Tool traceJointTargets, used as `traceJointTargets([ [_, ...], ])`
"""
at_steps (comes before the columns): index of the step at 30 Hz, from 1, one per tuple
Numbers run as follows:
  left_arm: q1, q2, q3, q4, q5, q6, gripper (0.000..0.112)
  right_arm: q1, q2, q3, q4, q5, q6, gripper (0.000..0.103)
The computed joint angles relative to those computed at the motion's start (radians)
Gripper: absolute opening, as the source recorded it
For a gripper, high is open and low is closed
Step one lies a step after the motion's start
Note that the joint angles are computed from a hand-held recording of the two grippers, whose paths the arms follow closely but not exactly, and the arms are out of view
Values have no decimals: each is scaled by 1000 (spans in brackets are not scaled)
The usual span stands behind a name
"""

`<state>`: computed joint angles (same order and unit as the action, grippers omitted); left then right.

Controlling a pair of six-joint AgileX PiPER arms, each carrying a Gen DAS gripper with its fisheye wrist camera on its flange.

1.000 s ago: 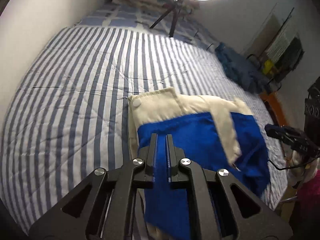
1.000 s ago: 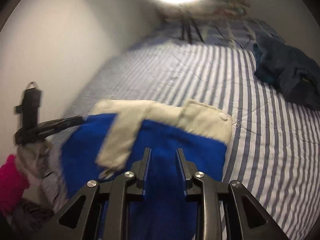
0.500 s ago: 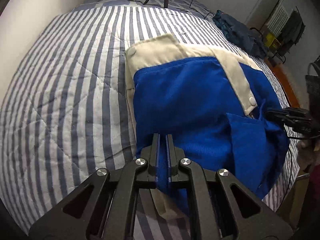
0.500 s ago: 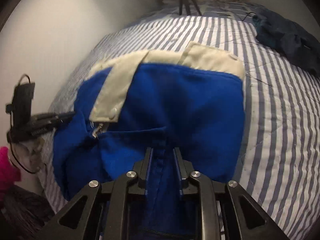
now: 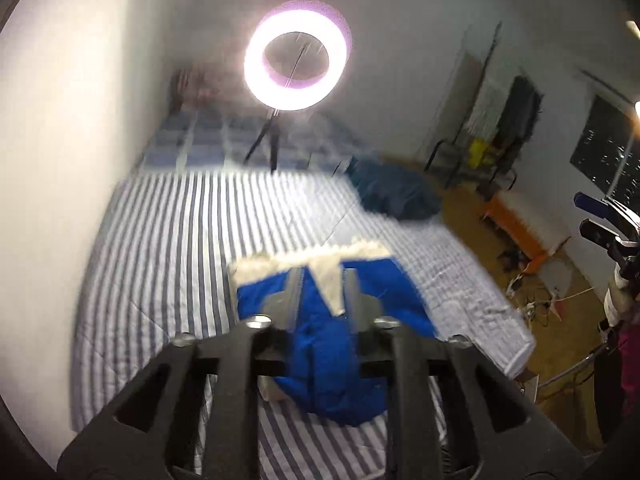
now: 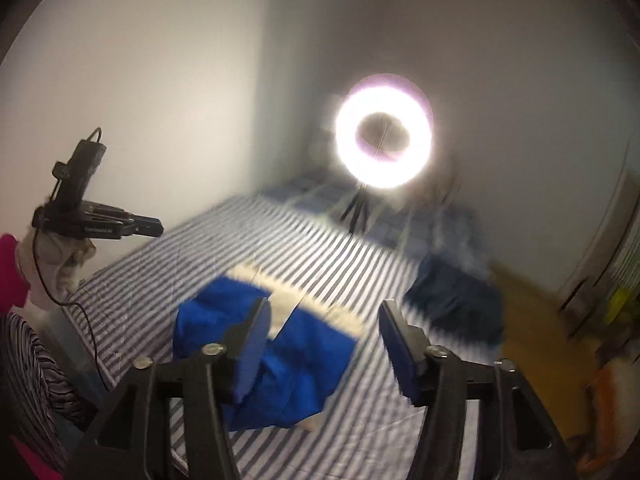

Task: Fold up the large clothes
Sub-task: 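Open both tools and lift them off the folded jacket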

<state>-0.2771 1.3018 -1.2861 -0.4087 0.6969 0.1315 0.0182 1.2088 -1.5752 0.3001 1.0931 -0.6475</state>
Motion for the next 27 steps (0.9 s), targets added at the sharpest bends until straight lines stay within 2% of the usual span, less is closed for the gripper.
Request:
traceJointTargets([
  [2, -3, -52, -66, 35, 71, -34, 54, 47, -41, -89, -69, 57, 45, 68],
  [3, 5, -62, -95, 31, 98, -32, 57, 55, -51, -118, -82, 73, 46, 72],
  [5, 21, -85, -153, 21, 163, -28, 66, 104, -95, -141, -130, 77, 46, 87],
  [7, 38, -88, -201, 7, 225, -37, 72, 151, -138, -112, -178, 59, 51, 91],
  [9, 67, -86, -204, -21, 256, -28, 74, 126, -162, -55, -145, 42, 22, 96],
  [10, 79, -77, -190, -32, 260, -20, 74, 74, -168, -25, -89, 34, -24, 99],
  [12, 94, -62, -137, -51, 248, -17, 74, -25, -166, 75, 14, -12, -107, 99],
  [17, 203, 99, -4, -300, 211, 118, 74, -159, -61, 255, 136, -115, -152, 96],
  [20, 229, 231, 35, -412, 170, 191, 74, -223, 73, 312, 246, -155, -230, 96],
  [23, 270, 388, 42, -583, 168, 295, 74, -275, 227, 308, 332, -123, -296, 96],
  [27, 291, 538, 27, -708, 160, 365, 74, -319, 412, 255, 408, -109, -303, 95],
])
